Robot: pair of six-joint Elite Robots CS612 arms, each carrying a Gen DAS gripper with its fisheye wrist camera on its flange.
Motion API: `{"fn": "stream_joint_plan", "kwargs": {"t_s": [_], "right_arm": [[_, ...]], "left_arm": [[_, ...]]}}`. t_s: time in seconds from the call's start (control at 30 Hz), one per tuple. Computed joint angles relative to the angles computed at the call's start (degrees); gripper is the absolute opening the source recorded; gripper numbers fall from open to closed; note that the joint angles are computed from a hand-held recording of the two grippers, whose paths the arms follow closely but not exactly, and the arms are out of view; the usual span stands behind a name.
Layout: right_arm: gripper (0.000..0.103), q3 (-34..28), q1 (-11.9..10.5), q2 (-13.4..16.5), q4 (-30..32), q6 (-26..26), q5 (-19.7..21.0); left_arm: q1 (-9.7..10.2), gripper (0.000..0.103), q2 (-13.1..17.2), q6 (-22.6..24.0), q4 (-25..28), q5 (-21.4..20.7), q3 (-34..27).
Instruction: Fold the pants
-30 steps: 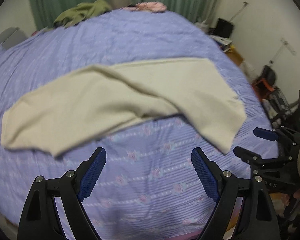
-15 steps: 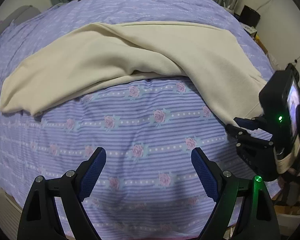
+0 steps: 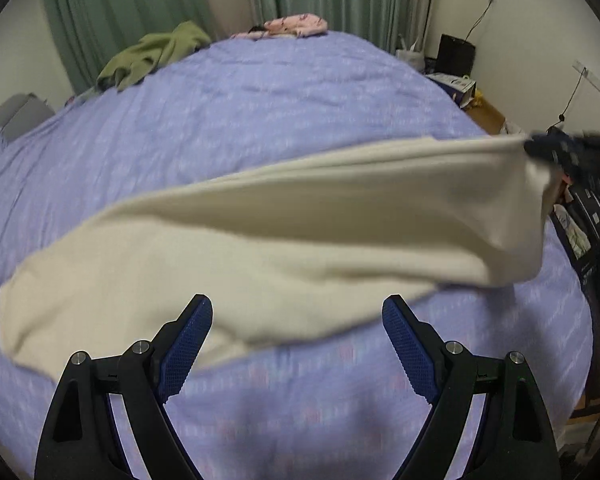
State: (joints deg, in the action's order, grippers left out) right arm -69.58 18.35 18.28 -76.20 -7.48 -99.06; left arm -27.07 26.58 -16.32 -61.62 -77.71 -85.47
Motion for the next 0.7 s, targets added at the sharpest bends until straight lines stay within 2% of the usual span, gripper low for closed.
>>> {"fn": "stream_joint_plan", "kwargs": {"t_s": [0.17,0.33,0.57,0.7], "right_arm": [[0.008,12.93,-1.71,-5.07,-7.9,1.02,-1.09],[0.007,26.25,-2.16,-9.27,-14.91,-1.55,-3.77],[0.007,42.99,-2.11,-14.8,-22.44,-2.9,-7.3],[0.007,53.61,-2.09,-19.0,-26.12,-2.27,-8.86]], "left_arm": [[0.6,0.087,-1.19,1.65,-5.59,1.14,5.6],[1.16,0.087,-1.59,0.19,-8.98,0.71,9.85],[1.27,0.087,-1.27,-2.05,-9.81,1.23,11.97],[0.94,0.087,-1.09,-2.92,-9.59,3.31,12.36]]}}
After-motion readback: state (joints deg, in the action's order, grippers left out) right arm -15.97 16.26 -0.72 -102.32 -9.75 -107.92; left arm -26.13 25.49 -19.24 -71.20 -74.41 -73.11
